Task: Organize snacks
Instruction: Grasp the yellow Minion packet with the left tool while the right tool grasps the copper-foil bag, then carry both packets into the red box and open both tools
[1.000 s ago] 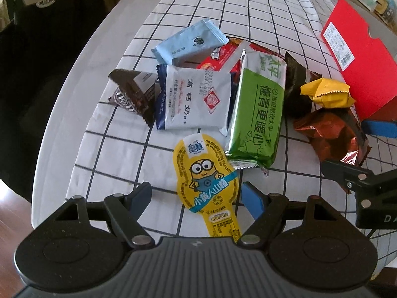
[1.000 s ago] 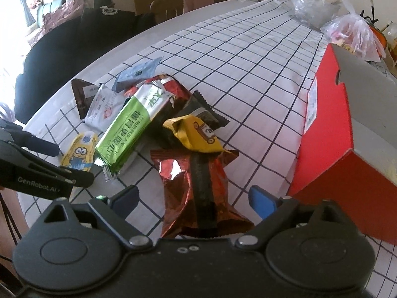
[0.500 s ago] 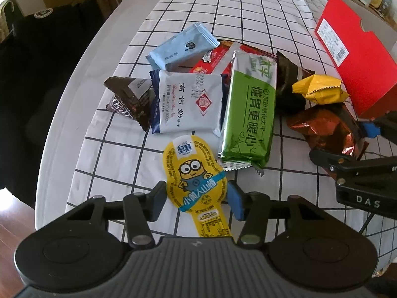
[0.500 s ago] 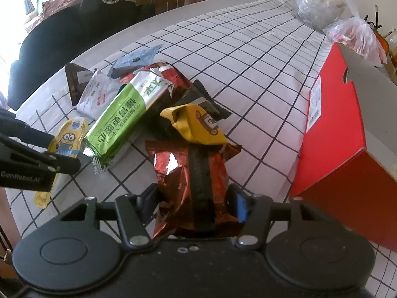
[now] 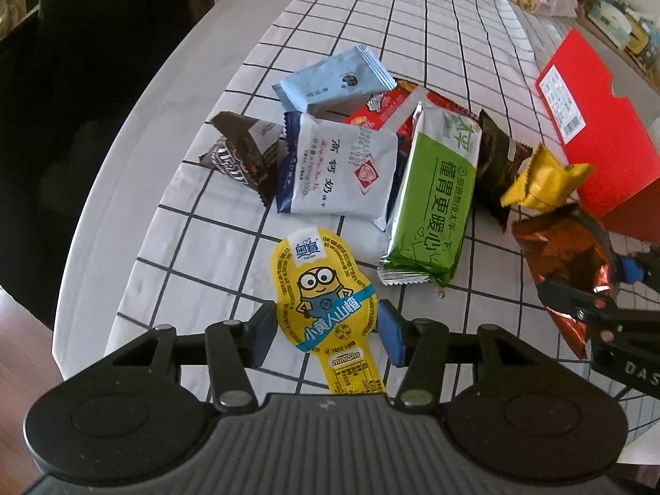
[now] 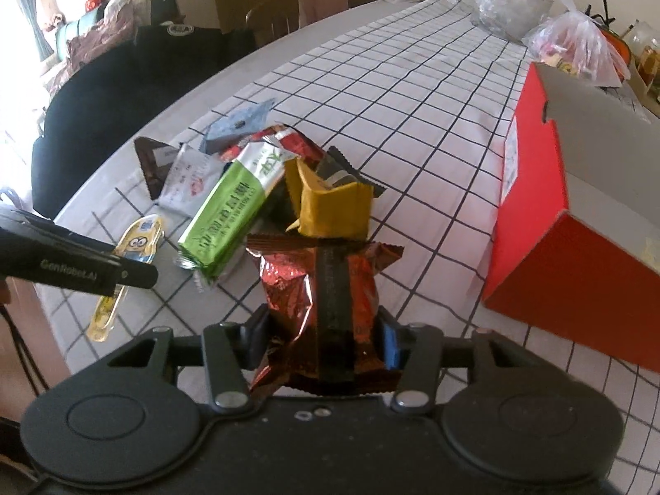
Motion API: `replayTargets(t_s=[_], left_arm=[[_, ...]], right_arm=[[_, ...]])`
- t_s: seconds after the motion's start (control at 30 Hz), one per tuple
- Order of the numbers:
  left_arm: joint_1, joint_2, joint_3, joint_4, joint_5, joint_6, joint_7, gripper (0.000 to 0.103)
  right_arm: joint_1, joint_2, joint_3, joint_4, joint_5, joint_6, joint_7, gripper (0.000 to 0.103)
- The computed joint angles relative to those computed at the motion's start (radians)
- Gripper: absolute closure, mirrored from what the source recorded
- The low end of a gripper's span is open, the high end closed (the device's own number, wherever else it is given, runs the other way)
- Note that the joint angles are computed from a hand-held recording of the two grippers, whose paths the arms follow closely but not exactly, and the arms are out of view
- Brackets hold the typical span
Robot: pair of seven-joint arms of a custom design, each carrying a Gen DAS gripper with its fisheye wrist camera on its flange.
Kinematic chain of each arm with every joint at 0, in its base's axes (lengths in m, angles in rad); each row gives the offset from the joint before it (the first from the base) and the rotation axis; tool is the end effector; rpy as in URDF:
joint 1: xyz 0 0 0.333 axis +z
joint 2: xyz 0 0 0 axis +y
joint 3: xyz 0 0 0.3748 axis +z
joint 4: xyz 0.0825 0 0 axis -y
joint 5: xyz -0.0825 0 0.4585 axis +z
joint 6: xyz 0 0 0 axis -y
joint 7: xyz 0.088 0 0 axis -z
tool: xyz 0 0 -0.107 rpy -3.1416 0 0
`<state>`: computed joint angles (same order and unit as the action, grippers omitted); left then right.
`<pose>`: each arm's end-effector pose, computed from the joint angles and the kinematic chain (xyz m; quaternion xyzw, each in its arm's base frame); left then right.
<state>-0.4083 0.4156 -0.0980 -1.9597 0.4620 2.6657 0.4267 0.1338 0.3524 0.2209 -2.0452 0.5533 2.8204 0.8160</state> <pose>0.6229 -0.3554 0.2918 -0.7824 0.5947 -0.1493 0.1091 0.6649 0.2102 0.3119 -0.8507 0.4550 -0.0688 0.2541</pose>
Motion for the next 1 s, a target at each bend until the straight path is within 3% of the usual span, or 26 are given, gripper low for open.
replayTargets(t_s=[0.43,0.5,0.57,0.67,1.0], left_arm=[[-0.018,-0.069,0.024,-0.019,0.132,0.027,-0.088,0.052],[-0.017,-0.071,0.022,-0.01,0.152,0.026,-0.096,0.052],[-0.011,-0.069,0.014,-0.003,0.155,0.025,-0.093,0.052],[-0.006,-0.059,0.001,0.01,0.145,0.016,-0.076,0.052],[-0.008,-0.036,-0.003,0.042,0.122,0.024,-0.023,0.052]], right_arm=[[-0.032,-0.083,0.015,-0.038,0.217,0.01,-0.112,0.053],[0.004,-0.073,-0.031,-0.03,0.136,-0.033,-0.052,0.053],[0.063,-0.048,-0.106,-0.004,-0.047,-0.116,0.102,0.053],[0.026,-0.034,-0.087,0.009,-0.031,-0.185,0.117,0.053],[-0.011,-0.079,-0.064,-0.022,0.054,-0.112,0.067,0.053]])
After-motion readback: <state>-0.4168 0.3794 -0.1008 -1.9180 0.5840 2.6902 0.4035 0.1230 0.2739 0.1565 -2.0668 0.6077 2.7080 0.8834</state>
